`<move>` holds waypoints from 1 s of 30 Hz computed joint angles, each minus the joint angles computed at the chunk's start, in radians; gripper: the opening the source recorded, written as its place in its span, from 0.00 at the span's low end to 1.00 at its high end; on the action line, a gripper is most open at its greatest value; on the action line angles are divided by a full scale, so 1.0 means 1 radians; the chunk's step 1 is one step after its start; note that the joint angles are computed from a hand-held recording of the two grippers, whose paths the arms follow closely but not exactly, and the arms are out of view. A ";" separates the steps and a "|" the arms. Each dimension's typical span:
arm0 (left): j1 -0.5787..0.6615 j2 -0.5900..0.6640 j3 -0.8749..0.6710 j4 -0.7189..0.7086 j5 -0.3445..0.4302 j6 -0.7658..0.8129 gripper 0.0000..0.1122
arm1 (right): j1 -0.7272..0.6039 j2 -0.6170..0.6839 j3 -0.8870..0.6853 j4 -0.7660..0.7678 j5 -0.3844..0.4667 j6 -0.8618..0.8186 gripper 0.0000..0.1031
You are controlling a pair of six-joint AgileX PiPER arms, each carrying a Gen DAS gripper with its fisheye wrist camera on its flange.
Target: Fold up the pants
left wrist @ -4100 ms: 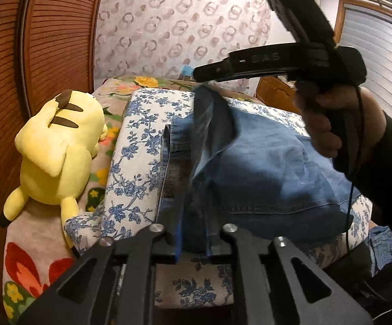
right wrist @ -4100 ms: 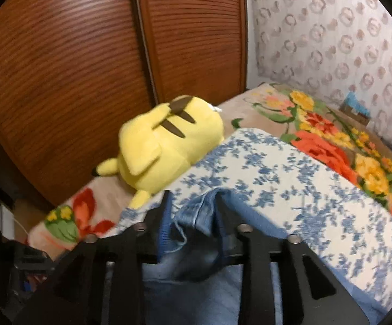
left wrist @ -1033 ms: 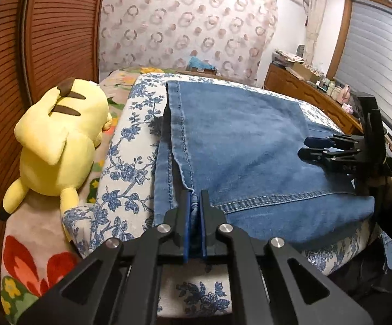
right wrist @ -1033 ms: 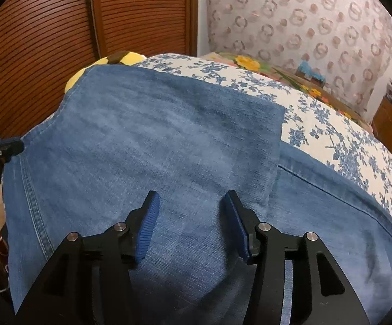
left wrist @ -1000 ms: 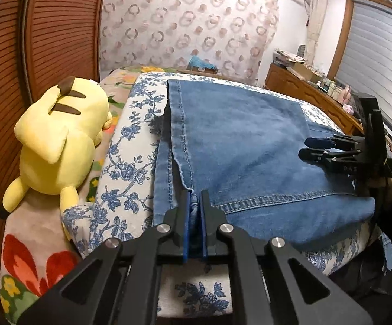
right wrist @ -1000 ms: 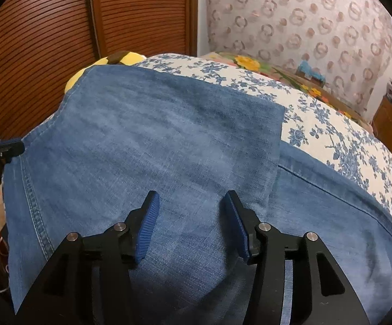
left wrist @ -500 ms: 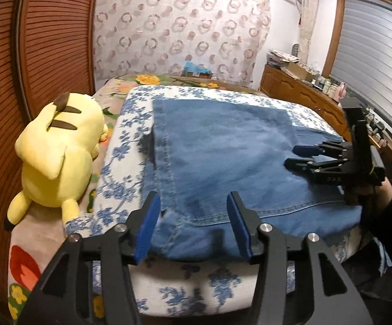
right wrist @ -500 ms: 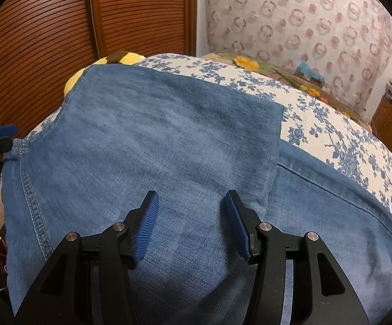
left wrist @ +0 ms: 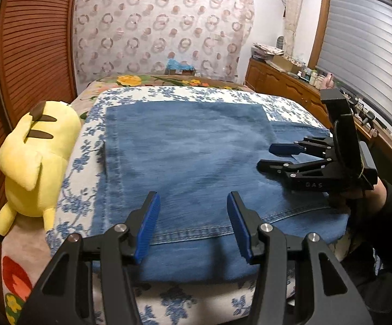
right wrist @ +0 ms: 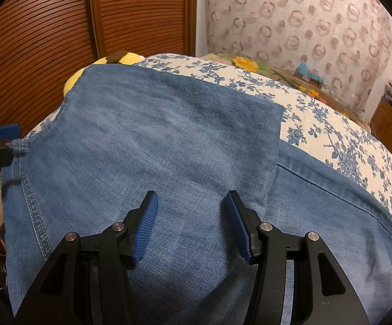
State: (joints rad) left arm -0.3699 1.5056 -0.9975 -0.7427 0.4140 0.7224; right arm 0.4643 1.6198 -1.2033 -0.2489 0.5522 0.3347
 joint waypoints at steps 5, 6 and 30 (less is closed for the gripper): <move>-0.049 0.013 -0.024 0.043 -0.008 -0.049 0.45 | 0.012 -0.012 0.008 -0.033 -0.001 0.043 0.52; -0.062 0.016 -0.030 0.052 -0.011 -0.059 0.45 | 0.011 -0.031 0.026 -0.036 -0.011 0.054 0.52; -0.329 0.206 -0.244 0.400 0.001 -0.446 0.45 | -0.847 -0.493 0.307 0.455 0.129 -0.654 0.50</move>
